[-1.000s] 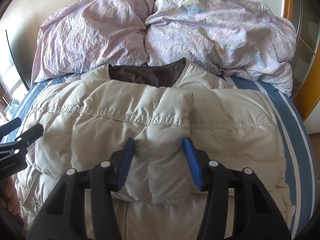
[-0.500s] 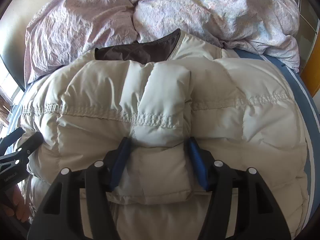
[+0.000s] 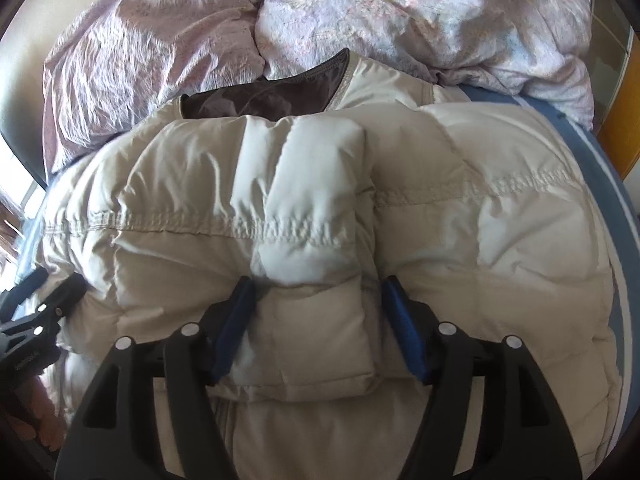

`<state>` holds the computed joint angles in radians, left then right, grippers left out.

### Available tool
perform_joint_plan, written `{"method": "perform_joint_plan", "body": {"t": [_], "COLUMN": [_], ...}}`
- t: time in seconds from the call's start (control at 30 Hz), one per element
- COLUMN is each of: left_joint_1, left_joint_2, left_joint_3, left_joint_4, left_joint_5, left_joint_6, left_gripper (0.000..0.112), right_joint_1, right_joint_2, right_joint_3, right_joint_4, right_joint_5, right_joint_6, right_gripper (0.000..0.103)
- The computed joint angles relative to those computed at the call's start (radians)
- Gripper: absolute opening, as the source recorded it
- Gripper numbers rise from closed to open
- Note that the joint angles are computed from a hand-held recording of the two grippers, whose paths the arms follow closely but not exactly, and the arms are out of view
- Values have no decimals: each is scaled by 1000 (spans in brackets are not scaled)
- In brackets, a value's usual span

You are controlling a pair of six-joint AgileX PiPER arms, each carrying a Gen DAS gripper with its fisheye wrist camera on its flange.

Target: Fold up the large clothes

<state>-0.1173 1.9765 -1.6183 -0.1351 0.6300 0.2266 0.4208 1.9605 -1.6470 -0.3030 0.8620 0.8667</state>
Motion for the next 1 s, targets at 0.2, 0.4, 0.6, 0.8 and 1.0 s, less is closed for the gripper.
{"method": "perform_joint_plan", "body": {"t": [0.2,0.4,0.6,0.8,1.0], "left_joint_1": [27,159,367,567,692], "left_joint_2": [-95,-231,-305,-305,-273], "left_joint_3": [103,228,307,327,334], "left_joint_4": [-47,-322,-498,-584,-620], "left_joint_5": [-34,21,169,334,460], "left_joint_6": [83,426,726,872,953], "left_gripper": [102,102,102,102,102], "right_joint_1": [2,-25,-178,-376,-658], "right_joint_2": [-128,-344,-652,-890,-1009], "right_joint_3": [123,341,630,828,969], "right_joint_4": [17,65,284,413,634], "right_joint_5": [-34,-80,-117,-45,43], "right_joint_6": [16,-28,-241,-413,-706], "right_gripper": [75,83,84,84,84]}}
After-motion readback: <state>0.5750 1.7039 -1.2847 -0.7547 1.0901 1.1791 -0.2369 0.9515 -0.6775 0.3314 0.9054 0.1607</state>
